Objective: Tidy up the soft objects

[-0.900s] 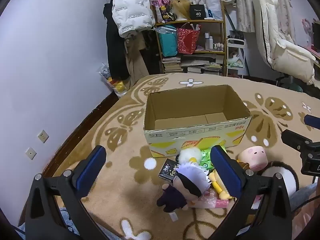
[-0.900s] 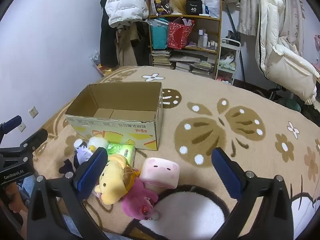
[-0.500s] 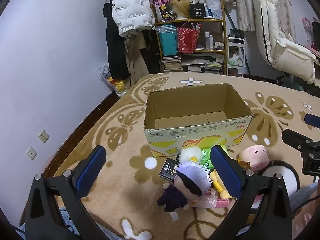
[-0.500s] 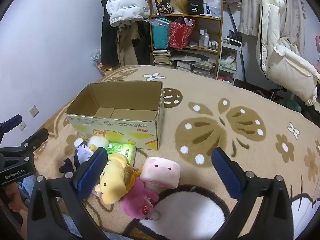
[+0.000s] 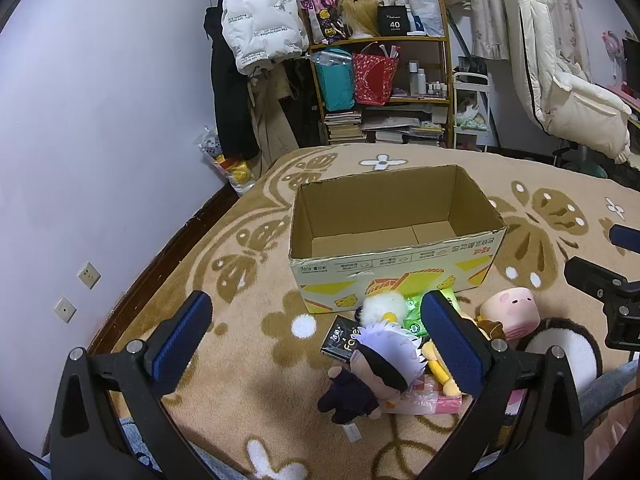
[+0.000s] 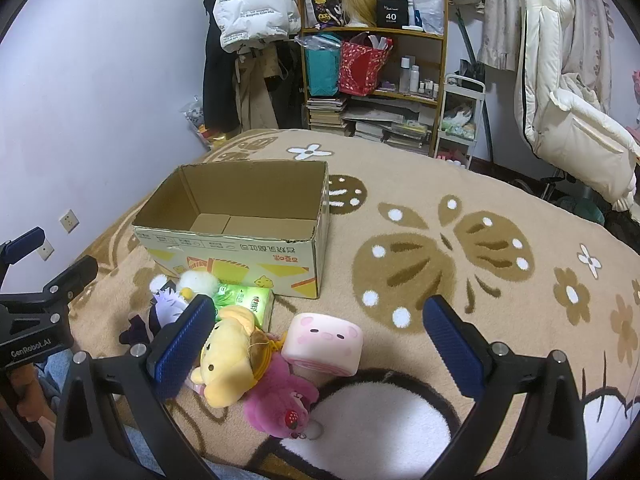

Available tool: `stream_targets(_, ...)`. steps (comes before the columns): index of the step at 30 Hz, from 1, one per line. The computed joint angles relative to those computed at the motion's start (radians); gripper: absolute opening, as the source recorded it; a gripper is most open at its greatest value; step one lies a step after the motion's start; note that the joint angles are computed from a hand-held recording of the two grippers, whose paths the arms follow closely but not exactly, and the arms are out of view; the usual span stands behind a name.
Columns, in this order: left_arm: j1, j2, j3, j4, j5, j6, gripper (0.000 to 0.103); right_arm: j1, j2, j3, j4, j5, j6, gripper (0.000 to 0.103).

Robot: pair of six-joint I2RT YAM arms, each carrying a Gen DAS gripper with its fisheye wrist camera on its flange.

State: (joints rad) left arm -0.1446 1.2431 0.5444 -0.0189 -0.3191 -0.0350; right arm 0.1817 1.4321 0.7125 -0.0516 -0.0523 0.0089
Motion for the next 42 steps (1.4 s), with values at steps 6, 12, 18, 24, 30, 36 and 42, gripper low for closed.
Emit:
stream_targets(6, -0.008, 0.007, 0.007, -0.004, -0.012, 0.004, 0.103, -0.001, -0.004, 0.002, -0.006, 0.001, -0.001, 0.103)
stream_targets(12, -0.009, 0.010, 0.008, -0.008, 0.000, -0.006, 0.103, 0.001, -0.003, 0.002, -0.006, 0.004, -0.001, 0.103)
stream_targets(18, -0.019, 0.009, 0.009, -0.013, -0.013, -0.011, 0.103, 0.002, -0.002, 0.002, -0.007, 0.005, -0.003, 0.103)
stream_targets(24, -0.020, 0.009, 0.011, -0.016, -0.020, -0.007, 0.103, 0.003, -0.003, 0.004, -0.010, 0.007, -0.002, 0.103)
stream_targets(30, -0.015, 0.002, 0.005, -0.011, -0.021, 0.002, 0.103, 0.011, 0.001, 0.001, -0.008, 0.012, 0.002, 0.103)
stream_targets(36, -0.018, 0.004, 0.007, -0.013, -0.026, 0.007, 0.103, 0.010, 0.001, 0.000, -0.009, 0.011, -0.003, 0.103)
stream_targets(42, -0.018, 0.001, 0.005, -0.014, -0.022, 0.004, 0.103, 0.008, -0.002, -0.004, -0.008, 0.013, -0.003, 0.103)
